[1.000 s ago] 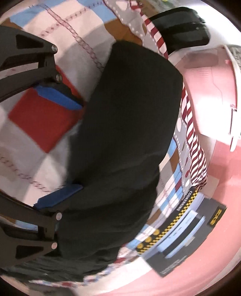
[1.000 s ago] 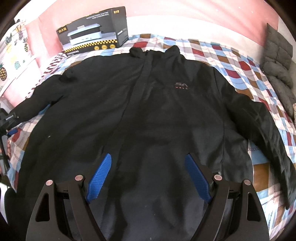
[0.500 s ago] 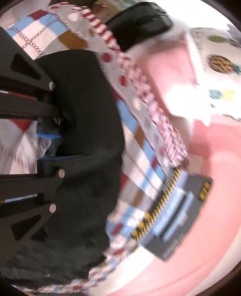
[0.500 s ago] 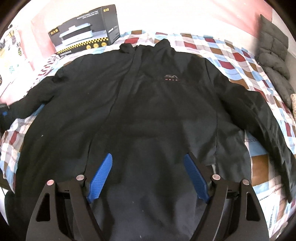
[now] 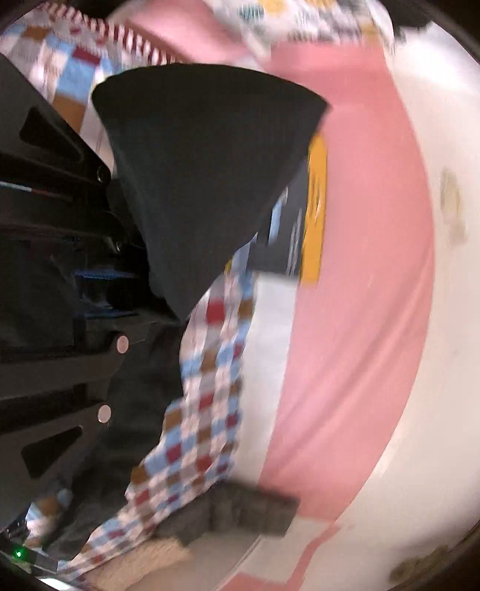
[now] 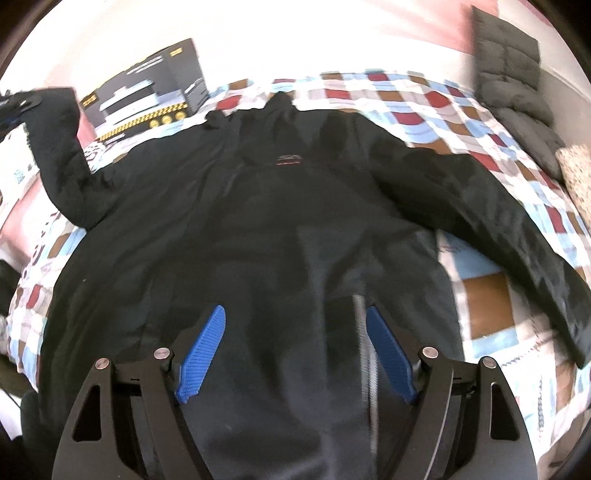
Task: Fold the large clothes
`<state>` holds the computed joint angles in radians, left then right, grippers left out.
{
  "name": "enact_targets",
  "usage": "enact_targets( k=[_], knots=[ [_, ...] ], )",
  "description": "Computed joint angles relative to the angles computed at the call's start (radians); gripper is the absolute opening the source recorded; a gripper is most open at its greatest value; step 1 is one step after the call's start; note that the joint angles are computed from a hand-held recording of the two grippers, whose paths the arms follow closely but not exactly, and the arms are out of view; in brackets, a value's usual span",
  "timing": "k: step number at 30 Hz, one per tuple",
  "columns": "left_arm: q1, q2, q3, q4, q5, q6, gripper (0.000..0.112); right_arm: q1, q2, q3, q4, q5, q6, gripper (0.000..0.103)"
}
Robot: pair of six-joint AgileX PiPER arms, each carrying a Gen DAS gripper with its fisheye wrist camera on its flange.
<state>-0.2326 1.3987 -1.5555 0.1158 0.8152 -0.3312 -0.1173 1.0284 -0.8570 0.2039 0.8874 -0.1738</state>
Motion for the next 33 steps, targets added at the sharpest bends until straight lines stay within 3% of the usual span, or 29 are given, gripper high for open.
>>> enact_targets(
  k=[5, 10, 13, 15, 17, 21, 24, 29, 33],
  knots=[
    [-0.183, 0.166, -0.008, 0.015, -0.059, -0.049, 0.013, -0.158, 0.001, 0.028, 0.08, 0.018, -0.137, 0.079],
    [-0.292, 0.363, -0.072, -0.017, -0.046, -0.05, 0.016, -0.275, 0.032, 0.053, 0.129, 0.015, -0.239, 0.079],
    [-0.29, 0.437, -0.083, -0.171, -0.031, 0.037, 0.036, -0.3, 0.054, 0.06, 0.139, 0.004, -0.265, 0.079],
    [-0.263, 0.427, -0.038, -0.336, -0.042, 0.134, 0.061, -0.304, 0.064, 0.064, 0.137, -0.002, -0.27, 0.079],
    [-0.267, 0.402, -0.006, -0.403, -0.064, 0.183, 0.07, -0.308, 0.067, 0.07, 0.136, -0.009, -0.278, 0.079],
    [-0.277, 0.311, 0.044, -0.475, -0.096, 0.255, 0.071, -0.299, 0.078, 0.059, 0.141, -0.012, -0.268, 0.079],
    [-0.218, 0.206, 0.115, -0.515, -0.119, 0.294, 0.071, -0.276, 0.09, 0.037, 0.152, -0.015, -0.262, 0.079],
    [-0.006, 0.104, 0.198, -0.447, -0.143, 0.292, 0.071, -0.219, 0.216, -0.068, 0.268, -0.028, -0.287, 0.079],
    [0.184, 0.12, 0.19, -0.407, -0.1, 0.291, 0.055, -0.127, 0.396, -0.216, 0.322, -0.097, -0.279, 0.079]
  ],
)
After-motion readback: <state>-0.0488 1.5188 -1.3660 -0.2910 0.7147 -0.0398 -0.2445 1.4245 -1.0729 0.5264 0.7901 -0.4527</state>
